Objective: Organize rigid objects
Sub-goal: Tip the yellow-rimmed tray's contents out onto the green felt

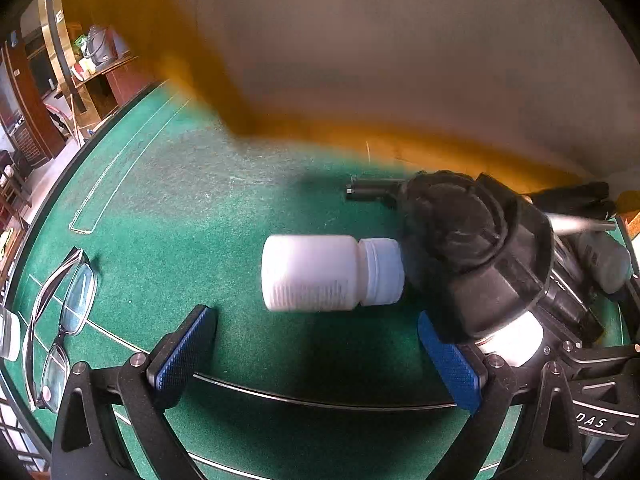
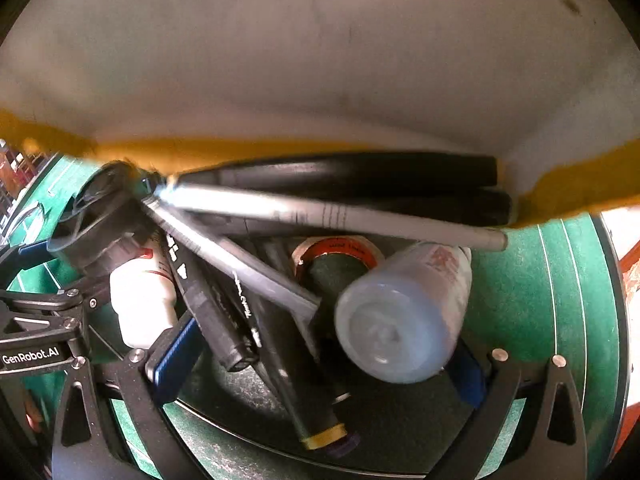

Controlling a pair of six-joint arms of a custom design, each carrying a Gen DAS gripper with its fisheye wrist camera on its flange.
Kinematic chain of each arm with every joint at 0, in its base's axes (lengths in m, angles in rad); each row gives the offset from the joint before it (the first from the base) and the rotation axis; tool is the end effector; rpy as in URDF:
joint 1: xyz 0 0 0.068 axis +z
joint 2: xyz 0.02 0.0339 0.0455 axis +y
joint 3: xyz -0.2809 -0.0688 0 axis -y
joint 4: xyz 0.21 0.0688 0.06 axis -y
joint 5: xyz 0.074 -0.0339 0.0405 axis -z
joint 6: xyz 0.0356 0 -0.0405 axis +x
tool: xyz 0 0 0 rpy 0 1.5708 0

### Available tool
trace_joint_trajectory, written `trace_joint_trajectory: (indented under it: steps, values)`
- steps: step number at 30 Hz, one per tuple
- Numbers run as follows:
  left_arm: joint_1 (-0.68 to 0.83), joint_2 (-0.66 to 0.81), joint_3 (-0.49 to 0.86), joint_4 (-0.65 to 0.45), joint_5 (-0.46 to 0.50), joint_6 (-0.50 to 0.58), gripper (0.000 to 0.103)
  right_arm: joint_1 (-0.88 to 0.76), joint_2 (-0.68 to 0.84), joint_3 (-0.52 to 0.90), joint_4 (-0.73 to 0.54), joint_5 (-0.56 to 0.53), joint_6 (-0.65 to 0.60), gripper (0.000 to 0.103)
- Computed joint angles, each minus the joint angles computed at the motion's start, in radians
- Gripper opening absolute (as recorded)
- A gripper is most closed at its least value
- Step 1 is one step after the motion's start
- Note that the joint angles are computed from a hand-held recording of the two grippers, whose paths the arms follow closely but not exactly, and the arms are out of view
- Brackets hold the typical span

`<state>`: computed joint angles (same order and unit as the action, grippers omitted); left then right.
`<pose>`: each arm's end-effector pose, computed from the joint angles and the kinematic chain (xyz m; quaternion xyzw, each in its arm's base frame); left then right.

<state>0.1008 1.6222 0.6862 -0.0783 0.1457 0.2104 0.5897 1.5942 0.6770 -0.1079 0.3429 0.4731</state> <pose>0.2641 0.0215 0.1678 0.0725 0.9565 -0.0267 0.2815 0.2208 0.1334 0.1722 -0.0094 0.9500 -0.0071 0.3122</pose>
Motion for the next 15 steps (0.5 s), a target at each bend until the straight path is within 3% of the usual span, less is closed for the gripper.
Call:
trace_joint_trajectory:
  steps: [15]
  values:
    - [-0.001, -0.002, -0.010, 0.009, 0.000, 0.000, 0.102, 0.010, -0.006, -0.004, -0.003, 0.008, 0.007, 0.103]
